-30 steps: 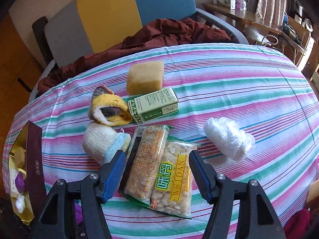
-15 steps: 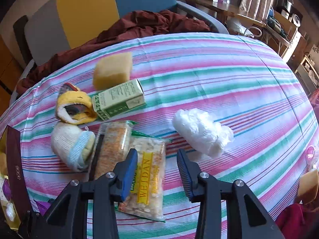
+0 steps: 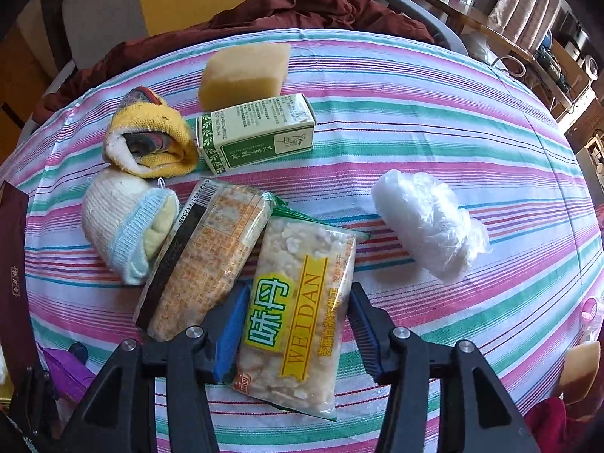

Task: Organize objects
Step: 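Close the right tool on the WEIDAN snack bag while the left tool holds the purple packet, then carry the purple packet into the gold tray and open the left tool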

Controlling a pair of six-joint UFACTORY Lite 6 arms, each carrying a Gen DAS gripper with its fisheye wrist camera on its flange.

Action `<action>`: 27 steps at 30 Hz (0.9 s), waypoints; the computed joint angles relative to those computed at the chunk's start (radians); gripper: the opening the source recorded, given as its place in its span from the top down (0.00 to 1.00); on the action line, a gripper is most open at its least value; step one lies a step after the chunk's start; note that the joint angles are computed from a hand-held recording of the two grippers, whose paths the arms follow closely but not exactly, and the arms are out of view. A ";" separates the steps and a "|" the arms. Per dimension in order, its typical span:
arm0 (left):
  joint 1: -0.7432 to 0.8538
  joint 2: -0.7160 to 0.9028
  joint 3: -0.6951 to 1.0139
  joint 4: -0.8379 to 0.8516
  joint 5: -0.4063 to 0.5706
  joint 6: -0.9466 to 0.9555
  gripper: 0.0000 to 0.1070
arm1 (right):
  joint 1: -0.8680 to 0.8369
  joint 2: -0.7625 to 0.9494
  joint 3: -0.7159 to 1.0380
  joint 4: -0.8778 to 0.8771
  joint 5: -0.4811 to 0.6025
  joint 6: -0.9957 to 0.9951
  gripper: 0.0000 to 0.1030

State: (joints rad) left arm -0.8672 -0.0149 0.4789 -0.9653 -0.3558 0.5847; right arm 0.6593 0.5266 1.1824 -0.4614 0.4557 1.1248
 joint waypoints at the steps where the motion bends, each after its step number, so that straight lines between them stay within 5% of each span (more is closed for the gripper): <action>1: -0.003 -0.005 -0.004 -0.008 -0.001 0.006 0.64 | -0.005 -0.007 -0.009 0.003 -0.006 0.001 0.52; 27: -0.023 -0.009 0.003 -0.112 -0.011 0.109 0.67 | 0.038 -0.038 -0.051 -0.074 0.032 0.037 0.53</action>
State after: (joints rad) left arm -0.8897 -0.0238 0.4819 -1.0776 -0.3672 0.6935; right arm 0.6976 0.4890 1.1318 -0.5359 0.4876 1.1620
